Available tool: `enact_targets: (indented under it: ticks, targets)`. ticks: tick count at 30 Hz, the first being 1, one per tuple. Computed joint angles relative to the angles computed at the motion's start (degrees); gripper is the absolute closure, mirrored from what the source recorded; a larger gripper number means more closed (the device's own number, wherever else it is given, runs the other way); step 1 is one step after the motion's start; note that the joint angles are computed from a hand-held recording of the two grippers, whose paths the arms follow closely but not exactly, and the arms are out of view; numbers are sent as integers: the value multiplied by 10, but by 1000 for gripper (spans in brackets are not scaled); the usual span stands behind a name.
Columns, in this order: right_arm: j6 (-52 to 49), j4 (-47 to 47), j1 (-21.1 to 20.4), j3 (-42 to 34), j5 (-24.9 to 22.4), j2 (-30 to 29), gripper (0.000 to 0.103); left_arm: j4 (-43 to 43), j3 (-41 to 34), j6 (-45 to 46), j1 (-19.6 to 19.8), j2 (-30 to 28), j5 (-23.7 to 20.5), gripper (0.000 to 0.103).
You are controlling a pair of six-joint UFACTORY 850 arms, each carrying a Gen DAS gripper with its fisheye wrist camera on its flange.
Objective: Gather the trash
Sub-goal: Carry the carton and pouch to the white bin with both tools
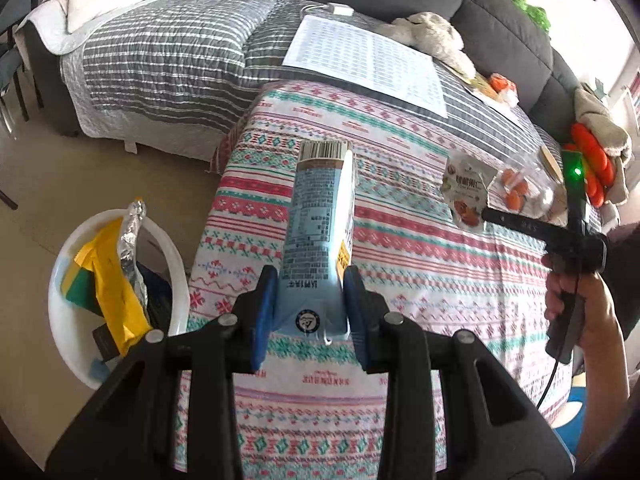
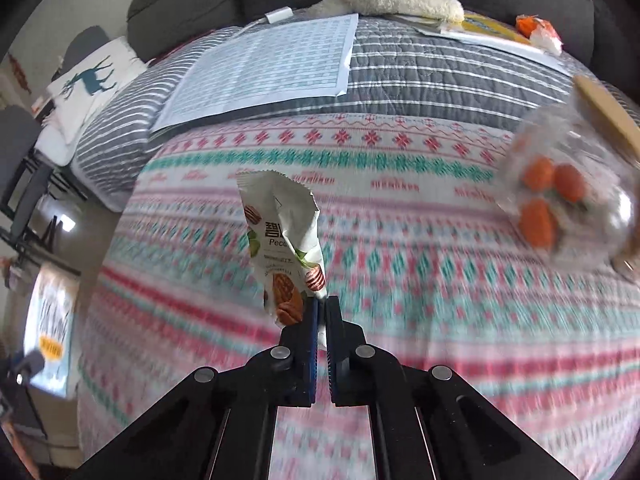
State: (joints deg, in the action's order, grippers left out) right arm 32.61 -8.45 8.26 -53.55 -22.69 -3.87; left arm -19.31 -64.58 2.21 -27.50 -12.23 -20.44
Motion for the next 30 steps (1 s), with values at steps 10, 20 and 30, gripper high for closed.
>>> enact_targets:
  ticks: [10, 20, 30]
  targets:
    - [91, -22, 63, 80, -69, 126, 99, 40, 52, -16, -2, 64, 13, 67]
    - [114, 42, 125, 121, -76, 174, 99, 142, 92, -89, -2, 105, 17, 67]
    - [131, 11, 173, 92, -60, 153, 99, 182, 115, -138, 27, 143, 24, 67]
